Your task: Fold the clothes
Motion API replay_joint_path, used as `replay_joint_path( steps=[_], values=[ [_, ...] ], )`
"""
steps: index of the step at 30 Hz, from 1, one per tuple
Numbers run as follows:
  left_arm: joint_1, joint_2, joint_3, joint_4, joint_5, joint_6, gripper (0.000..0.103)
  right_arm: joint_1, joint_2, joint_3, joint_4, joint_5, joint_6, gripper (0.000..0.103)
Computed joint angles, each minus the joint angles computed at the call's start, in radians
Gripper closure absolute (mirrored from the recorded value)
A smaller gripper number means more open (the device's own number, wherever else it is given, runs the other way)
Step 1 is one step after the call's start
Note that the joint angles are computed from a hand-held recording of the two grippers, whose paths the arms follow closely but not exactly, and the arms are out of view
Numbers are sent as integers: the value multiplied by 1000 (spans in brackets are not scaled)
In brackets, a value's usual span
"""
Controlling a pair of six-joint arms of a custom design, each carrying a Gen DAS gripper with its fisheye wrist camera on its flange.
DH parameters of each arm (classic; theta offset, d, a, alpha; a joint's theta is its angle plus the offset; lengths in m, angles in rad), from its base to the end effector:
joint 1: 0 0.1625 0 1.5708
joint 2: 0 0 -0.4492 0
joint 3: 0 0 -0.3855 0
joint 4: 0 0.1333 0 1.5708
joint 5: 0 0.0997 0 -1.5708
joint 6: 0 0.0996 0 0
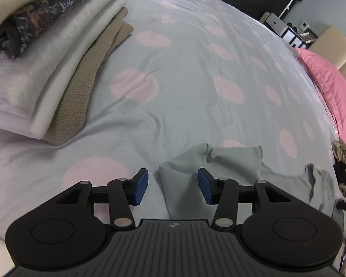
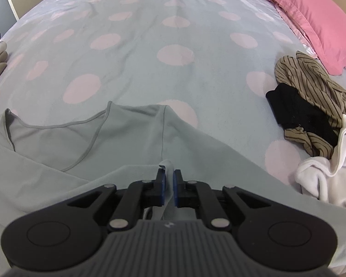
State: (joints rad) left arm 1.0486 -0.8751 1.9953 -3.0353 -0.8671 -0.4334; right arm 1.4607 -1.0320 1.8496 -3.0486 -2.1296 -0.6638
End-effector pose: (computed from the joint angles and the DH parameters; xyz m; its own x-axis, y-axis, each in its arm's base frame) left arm -0.1155 -0.5972 0.1225 -0.8958 -0.1693 -0.4110 0.1028 0.8206 -0.5621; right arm 0.0114 -0.6298 0.2613 -0.6891 -0.1558 0.7077 -0.4289 0.8749 -0.2250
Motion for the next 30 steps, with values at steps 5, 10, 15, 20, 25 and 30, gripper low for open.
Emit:
replay_joint_path(
  steps=[5,10,15,20,25,30],
  values=[
    [-22,19,-5,-39,28,70,101,-4,3,-7,0,-5,-11,95],
    [-52,6,6,-48,104,76,101,-9,28,-11,-89,-38,-39,96],
    [-49,-3,-2,46,135,39,101,-10,40,-5,-154,-45,-73,98],
    [-46,-2,-2,56,136,46,101,-14,42,9,-208,2,-145,98],
    [-49,-18,4,74,118,38,93,-18,47,-7,-160,-32,-105,88],
    [-75,-70,50,106,93,26,82,-17,4,10,-106,-17,-34,72]
  ],
)
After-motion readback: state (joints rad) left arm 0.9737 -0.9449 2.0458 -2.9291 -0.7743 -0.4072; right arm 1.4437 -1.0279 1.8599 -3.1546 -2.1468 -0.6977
